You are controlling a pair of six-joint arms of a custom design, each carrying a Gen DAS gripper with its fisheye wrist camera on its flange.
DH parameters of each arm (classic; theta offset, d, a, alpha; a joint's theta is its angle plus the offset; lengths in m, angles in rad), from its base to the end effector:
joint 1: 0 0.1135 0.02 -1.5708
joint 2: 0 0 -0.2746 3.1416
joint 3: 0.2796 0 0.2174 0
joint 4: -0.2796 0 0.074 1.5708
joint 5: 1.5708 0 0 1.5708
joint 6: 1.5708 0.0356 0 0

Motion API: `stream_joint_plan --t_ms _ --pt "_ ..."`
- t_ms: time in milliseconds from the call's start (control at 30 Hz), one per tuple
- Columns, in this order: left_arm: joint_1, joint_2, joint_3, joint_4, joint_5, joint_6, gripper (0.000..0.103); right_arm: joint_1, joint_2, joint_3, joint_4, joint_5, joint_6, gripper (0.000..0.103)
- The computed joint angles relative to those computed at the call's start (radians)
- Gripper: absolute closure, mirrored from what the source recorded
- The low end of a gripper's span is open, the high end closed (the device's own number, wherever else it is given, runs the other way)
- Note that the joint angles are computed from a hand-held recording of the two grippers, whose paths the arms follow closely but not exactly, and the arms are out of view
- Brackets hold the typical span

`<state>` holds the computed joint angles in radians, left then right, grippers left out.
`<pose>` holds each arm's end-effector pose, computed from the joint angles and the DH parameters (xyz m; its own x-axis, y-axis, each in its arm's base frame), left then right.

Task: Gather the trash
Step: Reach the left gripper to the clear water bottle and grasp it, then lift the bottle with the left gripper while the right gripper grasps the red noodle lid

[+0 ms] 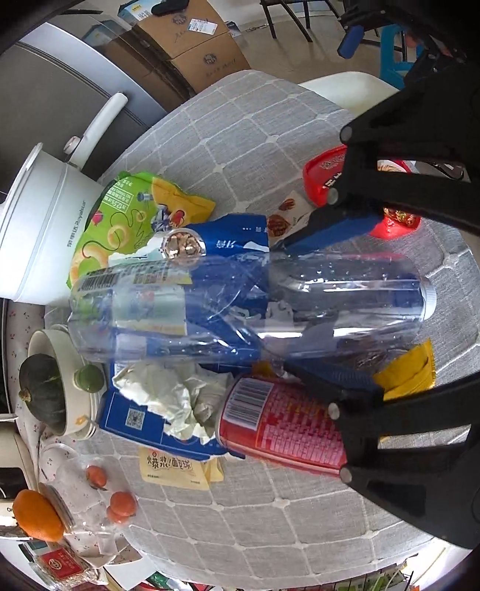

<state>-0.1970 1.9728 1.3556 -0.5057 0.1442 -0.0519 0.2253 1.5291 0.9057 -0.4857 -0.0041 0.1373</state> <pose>0.3715 -0.0794 0.1957 -0.8959 0.1265 -0.4258 0.2085 0.9662 -0.1518 0.2554 0.0587 0.2165 -0.8953 -0.0648 -0.4408 -0.1036 0.9925 0.0646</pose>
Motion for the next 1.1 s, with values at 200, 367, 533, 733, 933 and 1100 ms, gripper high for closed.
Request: stream_joint_plan --t_ms 200,367,533,733,933,1100 --pt "0.045 -0.183 -0.169 0.075 0.043 0.007 0.044 0.026 0.082 0.017 0.033 -0.050 0.007 0.000" --pt "0.110 -0.338 -0.286 0.087 0.129 0.010 0.044 0.036 0.184 0.046 0.092 -0.119 0.037 0.000" --pt "0.153 -0.464 -0.405 0.099 0.180 0.019 0.044 0.067 0.282 0.081 0.159 -0.113 0.054 0.000" --pt "0.188 -0.495 -0.466 0.092 0.196 0.056 0.044 0.093 0.379 0.113 0.211 -0.109 0.084 0.013" --pt "0.218 -0.514 -0.497 0.089 0.197 0.105 0.044 0.101 0.357 0.083 0.276 -0.160 0.086 0.045" --pt "0.226 -0.521 -0.504 0.085 0.199 0.120 0.044 0.070 0.330 0.074 0.294 -0.246 0.127 0.099"
